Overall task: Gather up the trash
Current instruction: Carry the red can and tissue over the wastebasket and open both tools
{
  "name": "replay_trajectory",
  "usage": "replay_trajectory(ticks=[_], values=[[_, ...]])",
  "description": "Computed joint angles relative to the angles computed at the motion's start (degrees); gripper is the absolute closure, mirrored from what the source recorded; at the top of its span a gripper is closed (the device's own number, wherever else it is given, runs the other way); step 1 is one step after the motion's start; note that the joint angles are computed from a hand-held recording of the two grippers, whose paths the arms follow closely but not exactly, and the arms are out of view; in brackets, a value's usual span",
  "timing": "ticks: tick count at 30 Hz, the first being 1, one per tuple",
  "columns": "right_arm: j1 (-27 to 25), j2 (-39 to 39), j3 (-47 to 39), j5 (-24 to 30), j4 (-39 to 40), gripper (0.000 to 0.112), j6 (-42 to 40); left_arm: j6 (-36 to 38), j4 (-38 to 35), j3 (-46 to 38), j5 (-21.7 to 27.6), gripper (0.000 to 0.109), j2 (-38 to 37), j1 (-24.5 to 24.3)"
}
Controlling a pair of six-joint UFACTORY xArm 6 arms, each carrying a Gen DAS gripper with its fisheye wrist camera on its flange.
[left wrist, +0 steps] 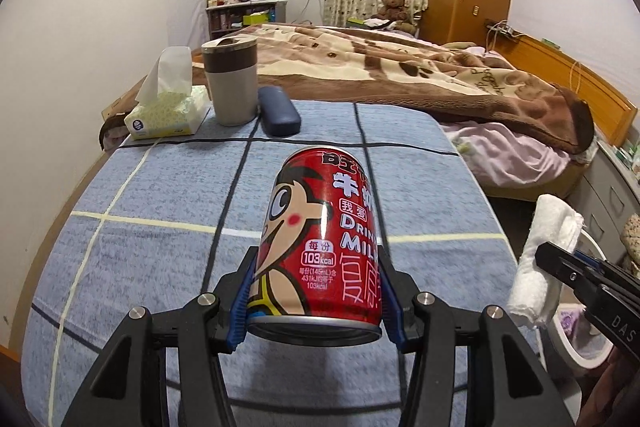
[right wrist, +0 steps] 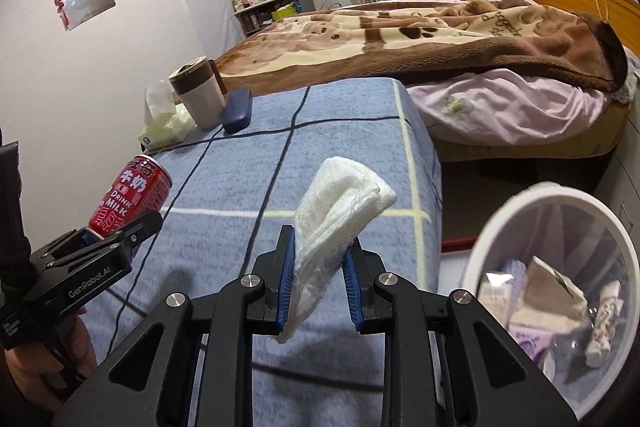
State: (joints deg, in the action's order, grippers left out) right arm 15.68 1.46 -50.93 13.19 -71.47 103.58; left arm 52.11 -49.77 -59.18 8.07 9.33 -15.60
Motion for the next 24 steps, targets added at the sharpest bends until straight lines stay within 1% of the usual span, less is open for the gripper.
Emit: replay_trajectory(ticks=[4,15,24], values=[[0.0,-1.9,2.1,0.4,-1.1,0.089,2.3,2.4,-2.3,2.2,0.0,0.055,-2.1,-1.1],[-0.8,-6.8,7.4,1.2,-3.9,0.089,7.4,5.8,-5.2,5.8,0.7,0.055,-5.4,-3.5],[-2.0,-11.0,11.7,2.1,-5.7,0.089,11.0,6.3,-5.2,6.7,1.7,0.055,-6.0,-6.1]])
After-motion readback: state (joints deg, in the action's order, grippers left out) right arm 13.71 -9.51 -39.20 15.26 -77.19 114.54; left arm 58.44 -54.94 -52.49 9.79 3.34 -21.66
